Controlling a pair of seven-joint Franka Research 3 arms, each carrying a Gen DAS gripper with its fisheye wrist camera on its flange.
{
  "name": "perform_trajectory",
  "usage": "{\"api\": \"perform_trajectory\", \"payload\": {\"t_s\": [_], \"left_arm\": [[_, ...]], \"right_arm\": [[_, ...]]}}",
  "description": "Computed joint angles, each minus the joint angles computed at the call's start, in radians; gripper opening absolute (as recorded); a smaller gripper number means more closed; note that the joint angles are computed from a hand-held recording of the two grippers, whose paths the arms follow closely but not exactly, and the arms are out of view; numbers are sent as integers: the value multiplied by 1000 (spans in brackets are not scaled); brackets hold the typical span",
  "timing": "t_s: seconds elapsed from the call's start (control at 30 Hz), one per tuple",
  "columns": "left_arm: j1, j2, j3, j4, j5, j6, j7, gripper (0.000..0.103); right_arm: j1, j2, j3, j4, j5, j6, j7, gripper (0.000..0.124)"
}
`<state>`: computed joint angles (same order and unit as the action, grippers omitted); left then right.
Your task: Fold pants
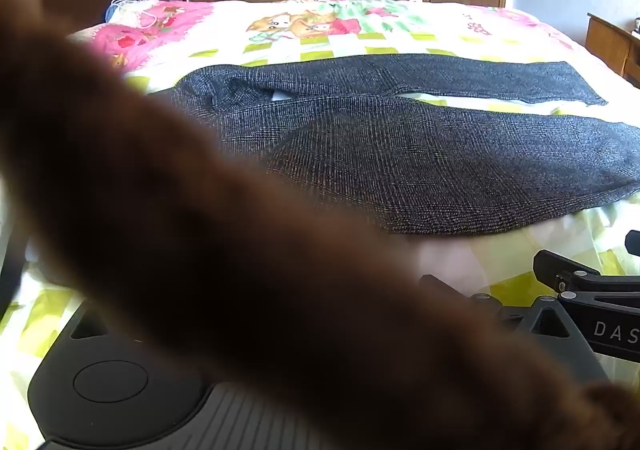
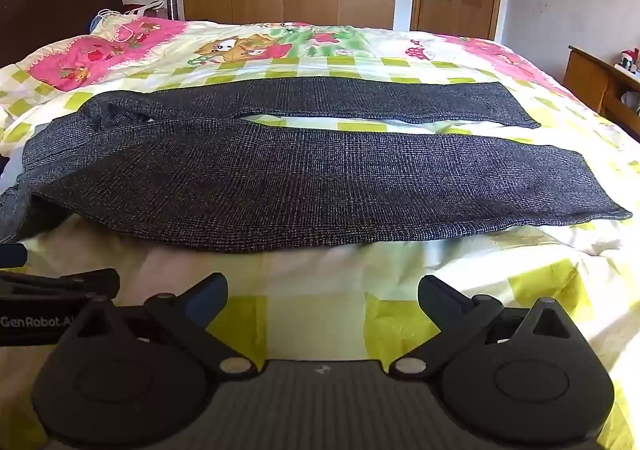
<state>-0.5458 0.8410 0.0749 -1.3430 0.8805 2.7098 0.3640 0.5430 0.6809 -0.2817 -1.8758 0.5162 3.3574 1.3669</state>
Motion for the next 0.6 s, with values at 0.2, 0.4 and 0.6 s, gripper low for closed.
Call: {"api": "perform_trajectory", "payload": {"t_s": [0.2, 0.4, 0.6], "left_arm": [[3, 0, 8, -10, 5, 14, -6, 103], [-1, 6, -7, 14, -14, -38, 28, 103], [-9, 7, -2, 15, -1, -47, 26, 103]], "right_arm": [[-10, 5, 11, 8, 1, -2, 6, 103], [-70, -5, 64, 6, -26, -4, 0, 103], [-95, -15, 94, 0, -44, -1, -8, 103]]}}
